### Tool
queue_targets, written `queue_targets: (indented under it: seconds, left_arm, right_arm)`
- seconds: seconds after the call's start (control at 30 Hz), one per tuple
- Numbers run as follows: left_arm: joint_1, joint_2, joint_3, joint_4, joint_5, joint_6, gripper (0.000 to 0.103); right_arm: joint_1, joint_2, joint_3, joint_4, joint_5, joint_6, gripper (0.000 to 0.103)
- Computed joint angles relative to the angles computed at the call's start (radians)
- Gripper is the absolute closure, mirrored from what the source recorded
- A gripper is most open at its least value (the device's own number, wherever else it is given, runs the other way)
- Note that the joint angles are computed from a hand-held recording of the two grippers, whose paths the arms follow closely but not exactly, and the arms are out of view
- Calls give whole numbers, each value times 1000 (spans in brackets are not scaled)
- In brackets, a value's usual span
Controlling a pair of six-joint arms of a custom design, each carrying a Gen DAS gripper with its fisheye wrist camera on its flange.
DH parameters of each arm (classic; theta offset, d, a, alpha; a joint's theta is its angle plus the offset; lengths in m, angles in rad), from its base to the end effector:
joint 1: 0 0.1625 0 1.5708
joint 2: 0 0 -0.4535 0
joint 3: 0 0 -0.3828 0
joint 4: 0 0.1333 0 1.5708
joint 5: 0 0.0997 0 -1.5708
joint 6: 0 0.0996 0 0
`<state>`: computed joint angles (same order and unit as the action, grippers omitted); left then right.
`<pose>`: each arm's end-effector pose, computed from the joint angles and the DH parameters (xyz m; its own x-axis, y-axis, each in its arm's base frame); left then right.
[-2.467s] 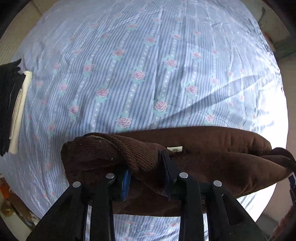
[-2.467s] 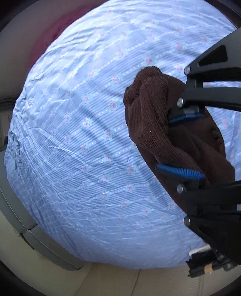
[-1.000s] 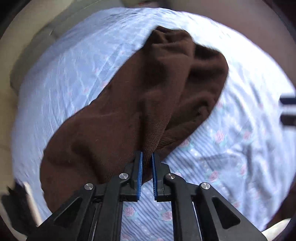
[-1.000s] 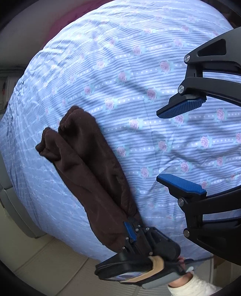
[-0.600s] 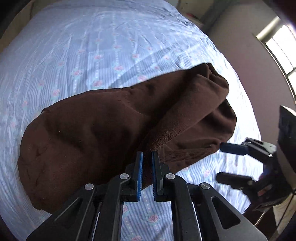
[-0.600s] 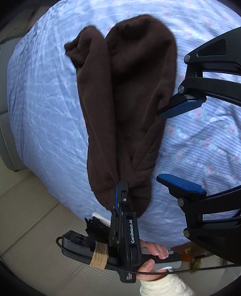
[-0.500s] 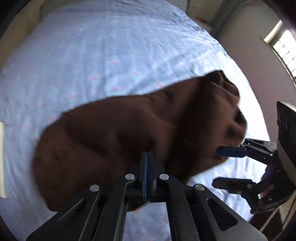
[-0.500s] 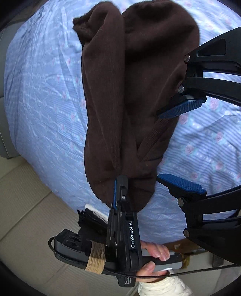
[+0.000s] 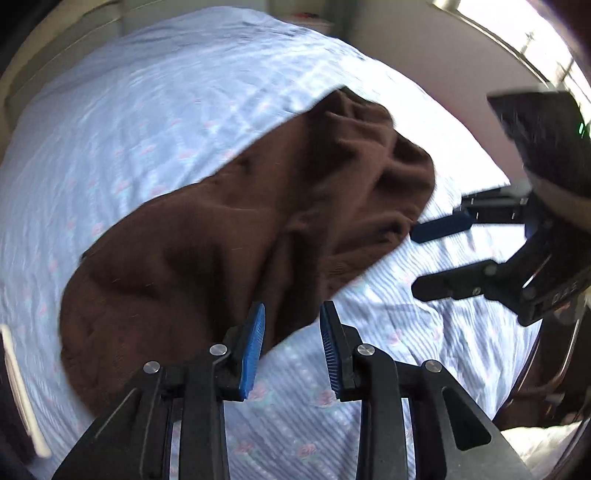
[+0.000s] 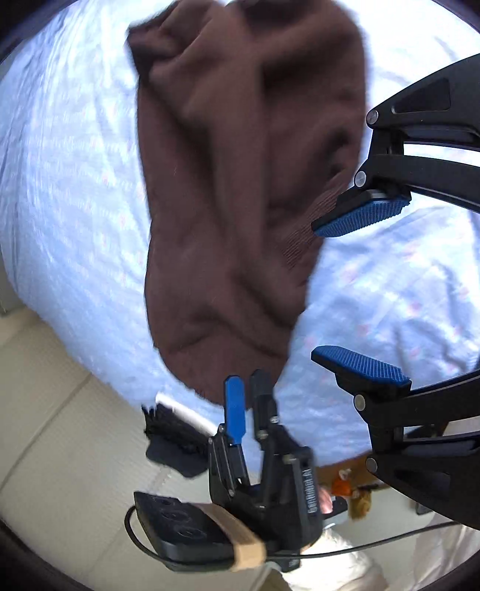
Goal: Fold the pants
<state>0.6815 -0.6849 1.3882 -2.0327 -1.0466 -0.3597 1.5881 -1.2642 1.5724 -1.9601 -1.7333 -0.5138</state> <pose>-0.4433 -0.5954 0.0942 -0.6889 0.4846 -0.5390 0.5466 0.8357 0.0527 0.1277 -0.6069 0.3888 -0.8510 -0.4933 0.1803 -0.5001 0.8659 0.0087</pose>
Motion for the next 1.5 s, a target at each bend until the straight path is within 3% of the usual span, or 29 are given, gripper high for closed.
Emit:
queue_targets:
  seconds: [0.07, 0.17, 0.2, 0.23, 0.27, 0.37, 0.5, 0.67, 0.73, 0.9, 1.0, 1.03, 1.07, 1.17, 1.3, 1.37, 1.5]
  left_arm:
    - [-6, 42, -37, 17, 15, 39, 70]
    - [-9, 107, -89, 41, 95, 58, 64]
    - [-4, 132, -119, 84, 121, 35, 66]
    - [1, 142, -140, 119, 128, 8, 81]
    - [12, 143, -156, 140, 119, -29, 93]
    - [41, 73, -113, 48, 19, -119, 94]
    - [71, -8, -60, -48, -42, -263, 94]
    - [66, -10, -65, -41, -30, -246, 94]
    - [59, -17, -56, -45, -32, -237, 94]
    - [56, -40, -31, -56, -66, -226, 93]
    - [46, -67, -19, -30, -69, -230, 92]
    - [40, -79, -7, -33, -47, -235, 87]
    - [35, -93, 3, -29, -26, -242, 74]
    - [29, -134, 26, 19, 75, -288, 67]
    - [69, -174, 30, 92, 129, -380, 56]
    - [93, -175, 19, 97, 128, -348, 46]
    - [129, -121, -66, 169, 158, -210, 41]
  right_arm:
    - [-3, -30, 25, -34, -36, 7, 40]
    - [-10, -53, 44, -54, -83, 17, 40]
    - [-13, -59, 51, -62, -97, 19, 40]
    - [-13, -63, 56, -69, -107, 24, 40]
    - [-17, -67, 56, -70, -111, 25, 40]
    - [-19, -74, 64, -86, -102, 11, 40]
    - [-14, -47, 51, -99, -46, -48, 40]
    - [26, 55, -14, -88, 15, -115, 40]
    - [34, 100, -54, -34, 42, -138, 40]
    - [47, 184, -114, 44, 33, -140, 40]
    - [30, 184, -98, 72, 72, -93, 55]
    - [21, 171, -82, 75, 73, -76, 62]
    - [14, 157, -56, 67, 77, -56, 65]
    - [-33, 84, 52, 8, 111, 22, 77]
    - [-60, -2, 192, -120, 135, 171, 77]
    - [-42, -30, 247, -176, 102, 207, 77]
    - [-13, -42, 308, -267, 21, 273, 77]
